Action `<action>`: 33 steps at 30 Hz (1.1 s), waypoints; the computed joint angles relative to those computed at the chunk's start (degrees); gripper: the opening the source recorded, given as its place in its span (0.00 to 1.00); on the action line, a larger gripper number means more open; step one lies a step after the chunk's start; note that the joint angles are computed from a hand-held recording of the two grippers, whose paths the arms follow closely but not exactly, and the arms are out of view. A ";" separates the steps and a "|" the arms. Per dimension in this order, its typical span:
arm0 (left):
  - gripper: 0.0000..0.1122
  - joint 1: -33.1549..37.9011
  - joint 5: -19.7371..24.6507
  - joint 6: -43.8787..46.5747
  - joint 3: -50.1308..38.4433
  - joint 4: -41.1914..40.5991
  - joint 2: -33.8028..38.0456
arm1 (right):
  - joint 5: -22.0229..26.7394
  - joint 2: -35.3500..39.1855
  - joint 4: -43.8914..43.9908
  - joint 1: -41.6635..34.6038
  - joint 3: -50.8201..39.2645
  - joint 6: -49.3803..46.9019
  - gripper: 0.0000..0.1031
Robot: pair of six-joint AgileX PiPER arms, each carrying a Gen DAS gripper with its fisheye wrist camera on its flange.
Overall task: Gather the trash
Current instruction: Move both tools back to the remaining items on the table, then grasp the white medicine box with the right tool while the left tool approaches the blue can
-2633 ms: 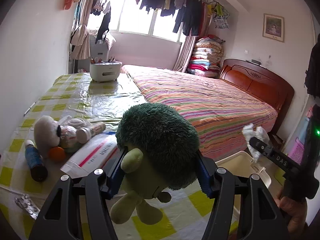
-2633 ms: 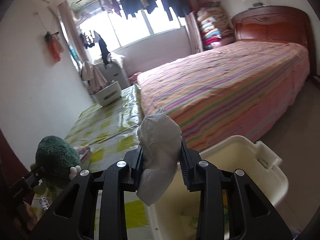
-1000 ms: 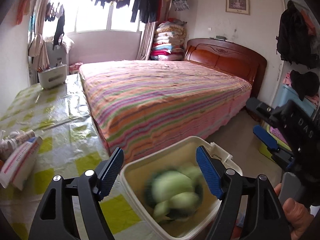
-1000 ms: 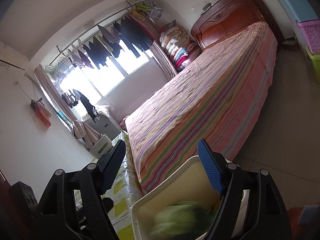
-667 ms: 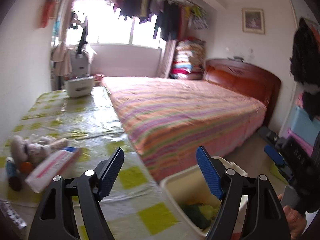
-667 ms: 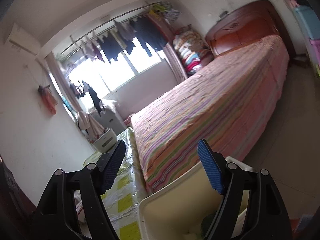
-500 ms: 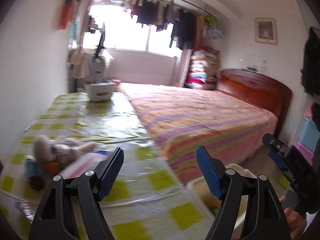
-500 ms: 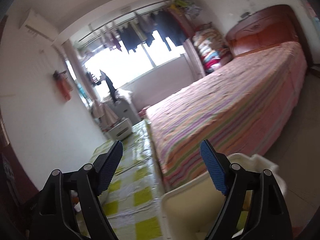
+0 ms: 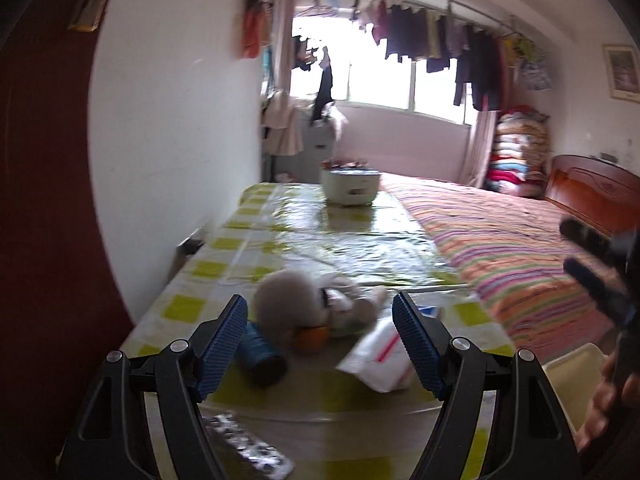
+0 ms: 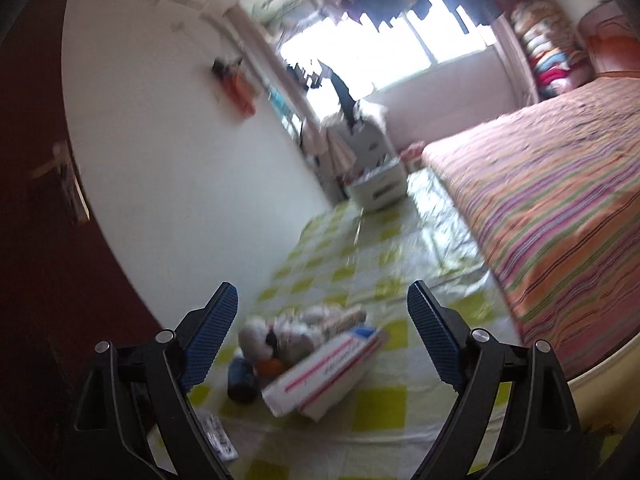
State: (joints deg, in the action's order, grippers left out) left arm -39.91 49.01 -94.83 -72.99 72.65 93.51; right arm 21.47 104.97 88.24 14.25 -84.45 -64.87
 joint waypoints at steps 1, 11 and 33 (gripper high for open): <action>0.65 1.12 -0.08 -0.64 0.86 -1.03 -0.81 | 0.27 1.61 -5.06 0.79 -1.75 4.18 0.83; 0.65 10.98 -4.83 -0.30 8.33 -9.40 -6.25 | 5.81 12.05 -28.50 1.84 -14.41 18.01 0.83; 0.65 18.53 -13.63 11.27 15.08 -17.64 -9.46 | 28.33 30.41 -33.32 -0.68 -35.77 47.54 0.82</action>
State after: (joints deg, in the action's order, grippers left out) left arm -21.38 35.39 -83.56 -57.92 55.01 84.05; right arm 49.80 135.37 54.91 13.57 -120.22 -17.33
